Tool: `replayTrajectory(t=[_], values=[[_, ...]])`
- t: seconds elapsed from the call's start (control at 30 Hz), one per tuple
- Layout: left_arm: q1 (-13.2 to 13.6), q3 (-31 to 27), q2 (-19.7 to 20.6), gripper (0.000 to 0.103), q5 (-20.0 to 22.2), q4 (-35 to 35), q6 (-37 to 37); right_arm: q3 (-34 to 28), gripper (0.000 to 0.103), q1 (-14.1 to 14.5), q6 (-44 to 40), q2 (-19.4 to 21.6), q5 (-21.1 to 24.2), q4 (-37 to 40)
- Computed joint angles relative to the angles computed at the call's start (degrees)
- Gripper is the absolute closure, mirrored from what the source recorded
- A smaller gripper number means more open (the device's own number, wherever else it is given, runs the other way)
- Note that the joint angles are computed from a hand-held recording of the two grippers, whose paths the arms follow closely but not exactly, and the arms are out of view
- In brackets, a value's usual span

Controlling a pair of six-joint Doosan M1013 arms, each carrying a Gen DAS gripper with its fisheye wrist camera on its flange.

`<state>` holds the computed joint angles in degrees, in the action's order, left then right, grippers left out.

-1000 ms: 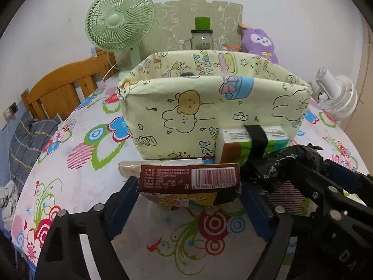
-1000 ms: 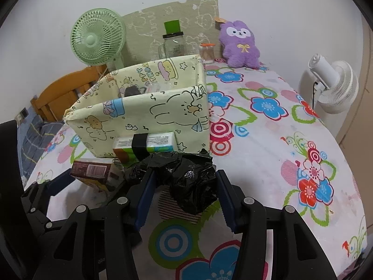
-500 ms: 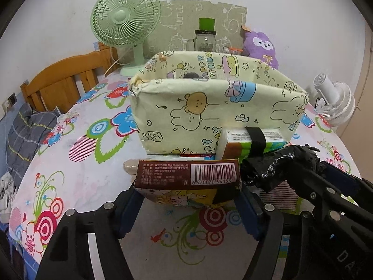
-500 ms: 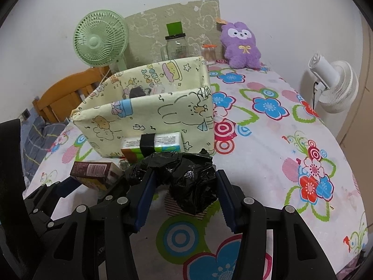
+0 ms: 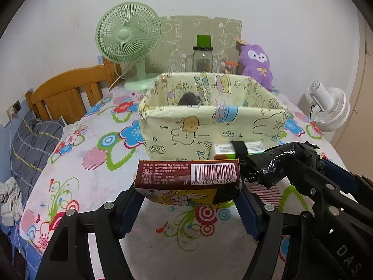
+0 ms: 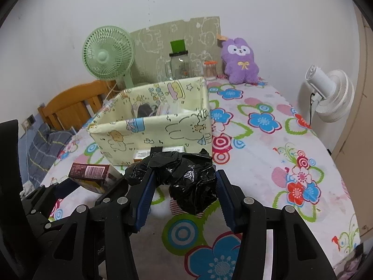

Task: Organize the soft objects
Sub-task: 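Lift the brown box and black bag with both tools over the fabric box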

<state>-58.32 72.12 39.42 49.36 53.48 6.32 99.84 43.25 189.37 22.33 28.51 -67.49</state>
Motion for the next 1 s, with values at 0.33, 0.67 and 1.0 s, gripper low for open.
replayTrajectory(t=[0.33,0.67,1.0], values=[[-0.95,1.45,-1.79,0.028,0.35,3.83,-2.87,0.44,0.048,1.20,2.65,-1.52,2.24,-3.91],[-1.59,1.81,-3.19,0.028,0.76,6.72,-4.27,-0.07,0.048,1.98,3.35,-2.69,4.38,-5.49],[-2.01,1.50,-4.08,0.028,1.73,8.71,-4.69,-1.07,0.048,2.30,2.59,-3.46,5.38,-5.61]])
